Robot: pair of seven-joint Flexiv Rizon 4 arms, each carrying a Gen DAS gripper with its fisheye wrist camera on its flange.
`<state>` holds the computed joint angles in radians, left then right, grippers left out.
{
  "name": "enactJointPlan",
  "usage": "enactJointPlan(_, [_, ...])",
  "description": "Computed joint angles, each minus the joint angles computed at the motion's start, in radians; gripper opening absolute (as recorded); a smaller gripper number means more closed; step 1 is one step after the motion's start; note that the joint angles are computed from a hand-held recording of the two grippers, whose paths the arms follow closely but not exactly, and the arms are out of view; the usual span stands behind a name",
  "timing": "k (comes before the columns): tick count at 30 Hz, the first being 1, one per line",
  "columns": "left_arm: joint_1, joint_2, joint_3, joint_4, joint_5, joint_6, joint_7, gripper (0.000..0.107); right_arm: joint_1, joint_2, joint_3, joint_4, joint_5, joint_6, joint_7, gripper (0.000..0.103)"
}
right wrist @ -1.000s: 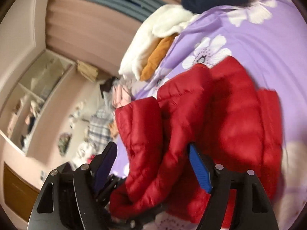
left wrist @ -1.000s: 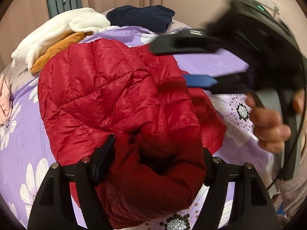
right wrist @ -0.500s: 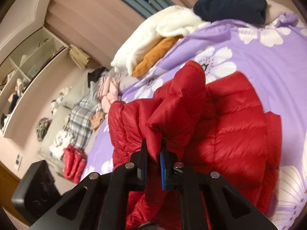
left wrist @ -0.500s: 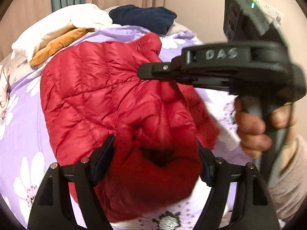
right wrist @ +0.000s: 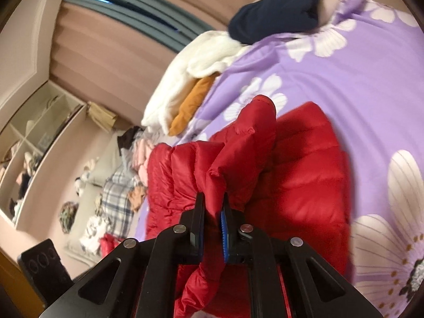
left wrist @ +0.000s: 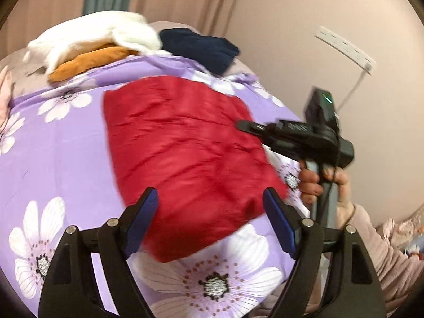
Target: Fold large clothes
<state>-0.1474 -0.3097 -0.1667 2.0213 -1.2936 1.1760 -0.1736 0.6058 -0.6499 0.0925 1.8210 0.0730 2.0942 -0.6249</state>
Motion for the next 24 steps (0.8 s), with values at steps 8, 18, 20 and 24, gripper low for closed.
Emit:
enactJointPlan(8, [0.036, -0.102, -0.008, -0.104, 0.033, 0.051, -0.175, 0.074, 0.011, 0.004, -0.019, 0.027, 0.032, -0.006, -0.002, 0.011])
enactJointPlan(18, [0.093, -0.235, -0.075, -0.252, 0.168, 0.035, -0.433, 0.04, 0.109, 0.027, -0.119, 0.055, 0.122, -0.066, -0.051, 0.011])
enactJointPlan(20, [0.092, -0.246, -0.086, -0.261, 0.203, 0.054, -0.447, 0.04, 0.121, 0.031, -0.131, 0.059, 0.133, -0.075, -0.057, 0.011])
enactJointPlan(24, [0.077, -0.269, -0.085, -0.279, 0.328, 0.093, -0.493, 0.04, 0.126, 0.027, -0.135, 0.067, 0.147, -0.082, -0.055, 0.011])
